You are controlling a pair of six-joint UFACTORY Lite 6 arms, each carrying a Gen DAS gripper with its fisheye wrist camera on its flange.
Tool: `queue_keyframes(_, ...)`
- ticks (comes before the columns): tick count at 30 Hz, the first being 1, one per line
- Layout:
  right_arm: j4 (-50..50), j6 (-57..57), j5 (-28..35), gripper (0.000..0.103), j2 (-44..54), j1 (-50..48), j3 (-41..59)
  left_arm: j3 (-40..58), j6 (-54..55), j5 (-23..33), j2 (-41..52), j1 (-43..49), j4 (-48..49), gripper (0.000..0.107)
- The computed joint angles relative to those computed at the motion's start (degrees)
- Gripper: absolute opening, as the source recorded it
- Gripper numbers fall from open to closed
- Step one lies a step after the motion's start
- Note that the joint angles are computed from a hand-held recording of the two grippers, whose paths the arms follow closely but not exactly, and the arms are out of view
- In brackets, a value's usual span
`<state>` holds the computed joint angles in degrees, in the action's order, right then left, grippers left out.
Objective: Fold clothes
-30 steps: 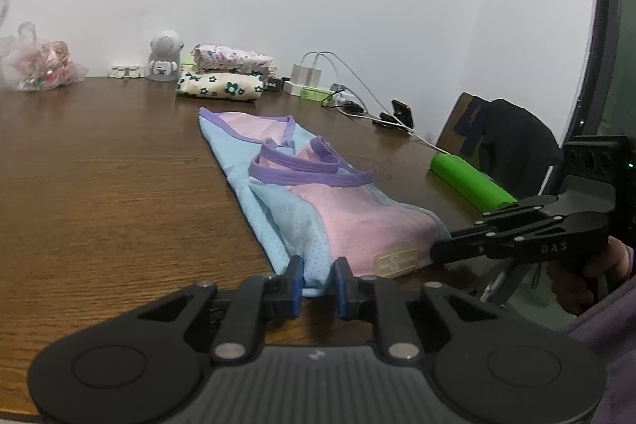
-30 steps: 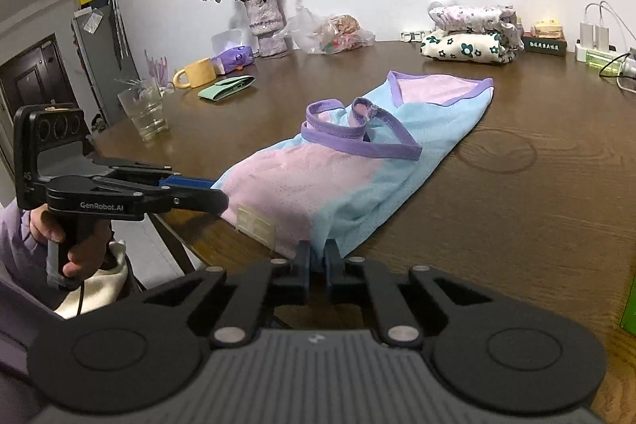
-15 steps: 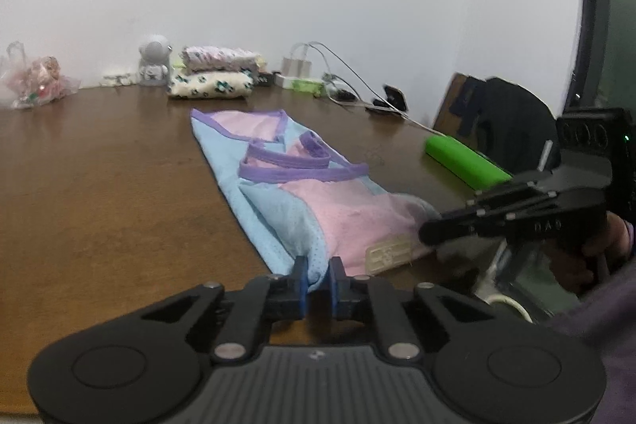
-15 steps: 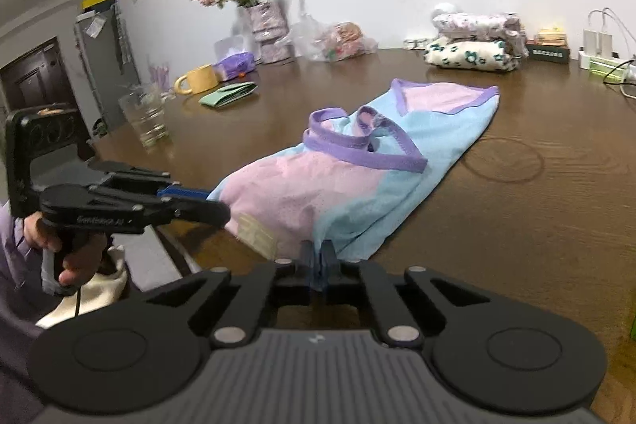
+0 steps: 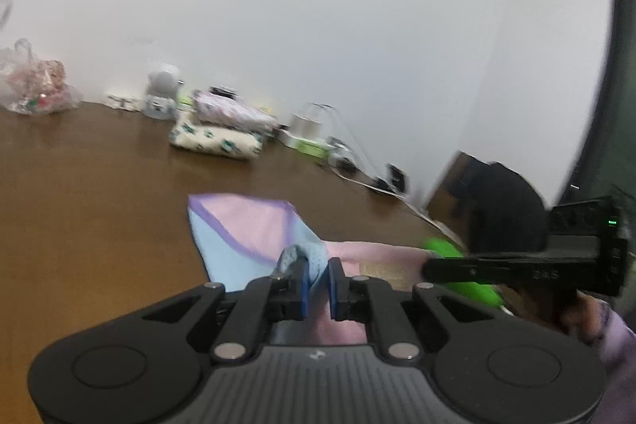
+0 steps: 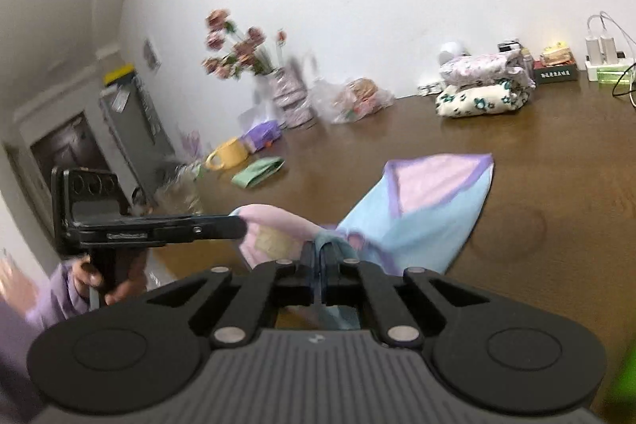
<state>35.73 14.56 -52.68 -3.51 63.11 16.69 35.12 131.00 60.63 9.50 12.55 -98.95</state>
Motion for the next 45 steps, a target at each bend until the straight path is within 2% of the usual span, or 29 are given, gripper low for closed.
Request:
queue_keyframes(2,-2.78,-0.68,4.34,0.002,3.49,-7.18,5.86,6.37,-4.02,-6.82,4.5,-5.81,-3.46,0.008)
queue_keyframes(4,-2.5,-4.69,12.58,0.002,8.16,-12.97,13.69,12.03,-8.04,-14.08,9.01,-10.44,-5.76,0.009)
queue_keyframes(5,1.14,-9.93,17.04,0.003,11.84,-15.0,18.52,13.9,-9.38,-16.46,11.06,-11.8,-6.45,0.012)
queue_keyframes(7,10.63,-20.62,22.18,0.009,19.98,-16.99,26.98,17.46,-12.06,-20.22,14.93,-13.82,-7.23,0.023)
queue_keyframes(8,13.07,-22.93,22.6,0.012,21.68,-17.19,28.31,17.16,-11.59,-19.19,15.1,-13.04,-7.64,0.026)
queue_keyframes(10,14.62,-22.56,21.24,0.032,23.84,-16.95,28.56,16.27,-9.95,-16.43,15.0,-10.72,-7.54,0.034)
queue_keyframes(11,16.68,-22.74,18.29,0.033,23.09,-15.92,27.09,15.51,-9.42,-15.77,14.29,-9.94,-7.06,0.041)
queue_keyframes(12,18.64,-22.62,14.76,0.035,21.82,-14.7,25.13,14.83,-9.07,-15.5,13.64,-9.43,-6.65,0.042)
queue_keyframes(15,18.27,-19.02,8.37,0.033,17.0,-11.63,20.08,13.73,-8.73,-21.34,12.53,-12.89,-7.89,0.042)
queue_keyframes(16,15.31,-17.59,7.76,0.029,15.97,-11.16,19.16,12.19,-6.1,-22.78,11.66,-13.84,-11.09,0.042)
queue_keyframes(18,14.56,-20.86,10.67,0.026,17.42,-9.92,21.72,9.3,-0.61,-25.15,10.04,-15.72,-17.93,0.041)
queue_keyframes(19,14.68,-22.07,12.24,0.026,19.87,-9.7,23.95,8.02,1.13,-25.23,9.25,-16.3,-20.35,0.037)
queue_keyframes(22,16.25,-24.23,16.97,0.023,28.91,-10.51,31.31,3.72,10.74,-25.61,5.83,-18.7,-28.68,0.036)
queue_keyframes(25,21.43,-28.8,15.67,0.023,30.68,-9.04,33.36,1.85,14.93,-25.99,1.47,-18.58,-32.58,0.036)
queue_keyframes(28,23.81,-31.01,13.02,0.023,27.11,-7.2,31.36,3.6,13.73,-24.24,0.91,-18.42,-28.63,0.036)
queue_keyframes(30,25.94,-34.93,15.26,0.023,27.49,-7.47,32.55,7.75,11.84,-25.6,5.47,-19.87,-24.93,0.027)
queue_keyframes(31,26.53,-36.7,16.62,0.023,27.93,-7.83,33.23,10.07,10.18,-27.08,8.06,-20.57,-23.06,0.016)
queue_keyframes(34,28.68,-38.9,18.73,0.023,29.92,-8.99,34.85,14.55,2.94,-27.25,12.61,-19.63,-16.29,0.016)
queue_keyframes(36,28.57,-38.96,21.3,0.023,27.06,-10.31,33.85,18.38,-8.07,-25.71,13.14,-16.91,-5.86,0.017)
queue_keyframes(37,30.14,-41.31,22.07,0.025,24.93,-11.96,33.57,20.73,-13.35,-24.72,13.66,-15.75,-1.37,0.019)
queue_keyframes(38,32.25,-44.43,22.76,0.028,22.72,-13.99,33.59,24.4,-18.62,-24.62,14.86,-15.37,1.9,0.032)
queue_keyframes(39,35.87,-49.02,23.54,0.034,20.64,-15.91,34.08,28.79,-23.2,-26.36,16.69,-16.19,4.65,0.04)
queue_keyframes(40,39.98,-54.88,24.64,0.036,18.61,-18.15,34.9,33.39,-28.24,-27.97,18.69,-16.96,7.97,0.05)
queue_keyframes(42,47.76,-66.87,30.34,0.036,20.2,-25.72,41.24,44.36,-39.0,-33.02,24.51,-19.89,15.78,0.051)
queue_keyframes(45,62.48,-84.86,39.0,0.035,33.22,-35.52,56.72,60.21,-56.99,-42.83,35.27,-25.31,30.33,0.047)
